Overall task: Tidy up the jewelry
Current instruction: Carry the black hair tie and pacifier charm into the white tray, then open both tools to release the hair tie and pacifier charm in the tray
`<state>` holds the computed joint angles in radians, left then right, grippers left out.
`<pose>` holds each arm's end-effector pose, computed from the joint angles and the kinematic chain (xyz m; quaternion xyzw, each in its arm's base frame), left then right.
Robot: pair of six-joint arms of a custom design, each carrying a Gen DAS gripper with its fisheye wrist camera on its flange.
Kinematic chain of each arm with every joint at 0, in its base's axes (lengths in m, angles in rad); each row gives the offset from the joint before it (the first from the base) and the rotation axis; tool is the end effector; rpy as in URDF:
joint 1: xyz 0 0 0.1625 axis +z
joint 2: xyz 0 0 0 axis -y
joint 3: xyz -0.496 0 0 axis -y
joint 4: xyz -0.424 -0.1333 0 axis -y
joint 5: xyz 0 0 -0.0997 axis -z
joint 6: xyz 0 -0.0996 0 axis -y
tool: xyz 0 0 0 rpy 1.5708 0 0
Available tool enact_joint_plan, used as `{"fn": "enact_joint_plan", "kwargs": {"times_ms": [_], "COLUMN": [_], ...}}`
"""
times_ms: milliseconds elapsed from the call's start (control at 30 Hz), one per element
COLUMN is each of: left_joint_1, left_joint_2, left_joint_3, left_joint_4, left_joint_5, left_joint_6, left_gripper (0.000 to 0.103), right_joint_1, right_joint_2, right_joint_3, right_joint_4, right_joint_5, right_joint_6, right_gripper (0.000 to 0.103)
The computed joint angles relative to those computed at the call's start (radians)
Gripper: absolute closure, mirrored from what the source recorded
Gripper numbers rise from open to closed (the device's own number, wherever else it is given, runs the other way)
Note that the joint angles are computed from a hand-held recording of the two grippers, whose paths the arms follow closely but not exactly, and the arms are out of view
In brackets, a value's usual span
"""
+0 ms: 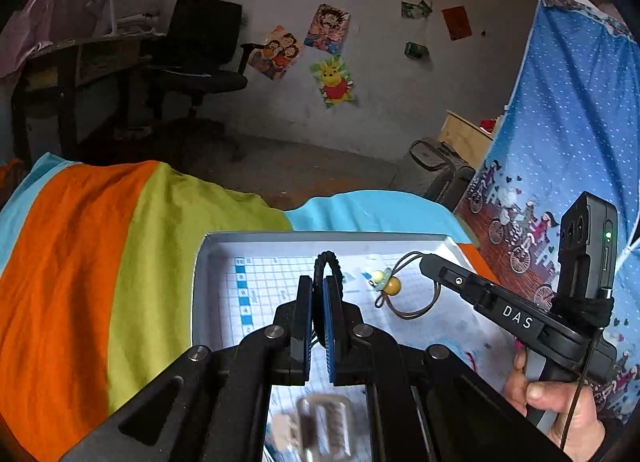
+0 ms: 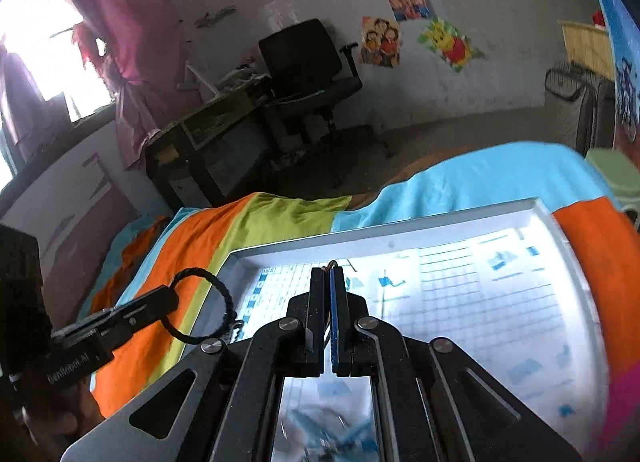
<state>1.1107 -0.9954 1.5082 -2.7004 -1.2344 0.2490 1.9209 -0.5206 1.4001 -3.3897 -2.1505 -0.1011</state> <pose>-0.1953 -0.7683 0.3516 0.2785 0.8986 -0.3144 0.1271 0.3575 -0.7496 0.1138 0.0651 -0.8618 0.4620 0.1990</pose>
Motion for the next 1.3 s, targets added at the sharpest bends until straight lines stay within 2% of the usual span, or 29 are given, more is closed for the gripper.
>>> {"fn": "enact_joint_plan", "kwargs": {"times_ms": [267, 367, 700, 1033, 1133, 1300], "left_joint_1": [0.036, 0.04, 0.053, 0.057, 0.052, 0.046], "left_joint_2": [0.042, 0.049, 0.048, 0.017, 0.01, -0.008], "left_joint_3": [-0.04, -0.039, -0.033, 0.013, 0.027, 0.051], "left_joint_4": [0.013, 0.009, 0.008, -0.053, -0.072, -0.092], "left_joint_5": [-0.006, 0.001, 0.046, 0.066, 0.075, 0.082], "left_joint_6": [-0.043, -0.055, -0.153, -0.184, -0.175, -0.177], "left_gripper": [0.097, 0.097, 0.097, 0.095, 0.088, 0.068], "right_joint_1": [-0.026, -0.03, -0.055, -0.06, -0.058, -0.042], "right_joint_2": [0.06, 0.063, 0.068, 0.085, 0.085, 0.081], "right_joint_3": [-0.092, -0.093, -0.096, -0.116, -0.112, -0.094], "right_joint_4": [0.12, 0.128, 0.148, 0.177, 0.168, 0.11], "right_joint_5": [0.025, 0.026, 0.129, 0.13, 0.135, 0.122], "right_joint_6": [0.073, 0.068, 0.057, 0.034, 0.018, -0.029], "right_gripper": [0.101, 0.101, 0.101, 0.1, 0.1, 0.1]}}
